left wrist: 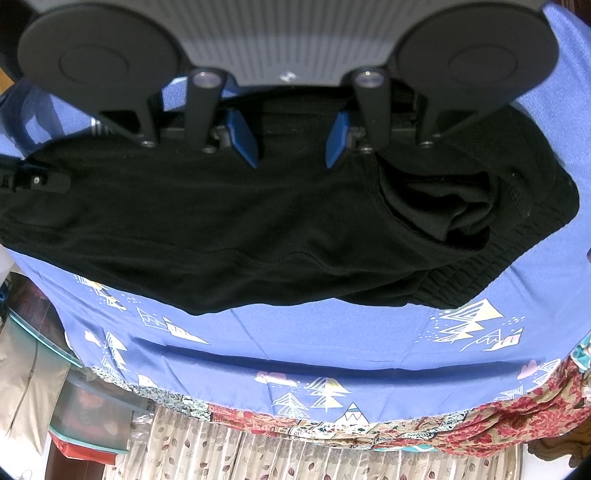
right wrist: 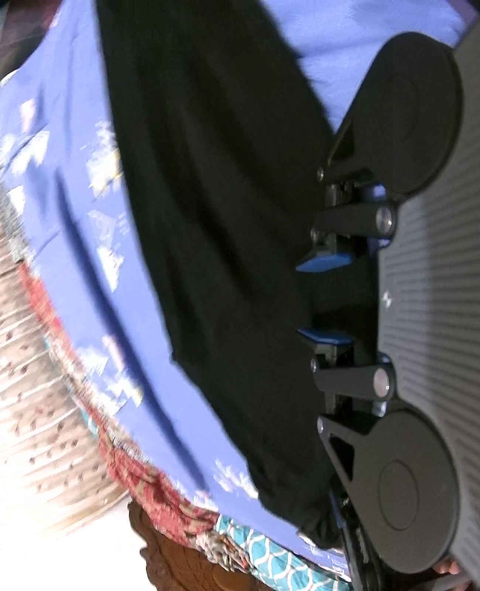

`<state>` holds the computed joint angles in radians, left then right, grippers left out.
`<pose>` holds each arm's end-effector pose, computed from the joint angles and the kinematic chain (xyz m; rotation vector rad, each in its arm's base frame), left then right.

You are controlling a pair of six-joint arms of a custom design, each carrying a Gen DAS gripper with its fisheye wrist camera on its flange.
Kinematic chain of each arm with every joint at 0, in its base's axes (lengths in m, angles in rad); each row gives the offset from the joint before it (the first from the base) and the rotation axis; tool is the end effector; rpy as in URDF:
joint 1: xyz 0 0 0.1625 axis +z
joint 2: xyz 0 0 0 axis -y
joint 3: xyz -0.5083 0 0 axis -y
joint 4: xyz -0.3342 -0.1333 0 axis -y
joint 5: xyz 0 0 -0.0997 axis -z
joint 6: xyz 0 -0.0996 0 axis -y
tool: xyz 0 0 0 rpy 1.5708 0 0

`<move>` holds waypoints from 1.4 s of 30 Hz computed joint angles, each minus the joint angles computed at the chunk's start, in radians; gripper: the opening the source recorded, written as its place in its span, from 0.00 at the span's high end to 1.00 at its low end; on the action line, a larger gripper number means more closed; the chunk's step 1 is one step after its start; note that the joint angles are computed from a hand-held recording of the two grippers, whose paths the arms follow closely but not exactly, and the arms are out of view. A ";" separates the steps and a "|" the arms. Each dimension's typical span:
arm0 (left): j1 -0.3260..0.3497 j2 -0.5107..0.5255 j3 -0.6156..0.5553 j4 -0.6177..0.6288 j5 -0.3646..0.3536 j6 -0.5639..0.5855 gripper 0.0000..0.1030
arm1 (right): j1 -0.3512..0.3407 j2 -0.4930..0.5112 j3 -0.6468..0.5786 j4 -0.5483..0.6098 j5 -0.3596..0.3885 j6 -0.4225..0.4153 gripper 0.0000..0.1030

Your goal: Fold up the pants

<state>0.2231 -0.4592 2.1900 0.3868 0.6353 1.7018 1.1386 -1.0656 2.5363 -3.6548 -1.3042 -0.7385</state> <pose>-0.2322 -0.2716 0.0592 0.2163 2.2783 -1.0148 -0.0295 -0.4448 0.2536 0.5565 -2.8087 0.9670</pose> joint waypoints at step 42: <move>-0.032 -0.145 -0.038 -0.110 -0.069 0.276 0.50 | -0.038 -0.063 -0.015 -0.013 0.096 0.013 0.63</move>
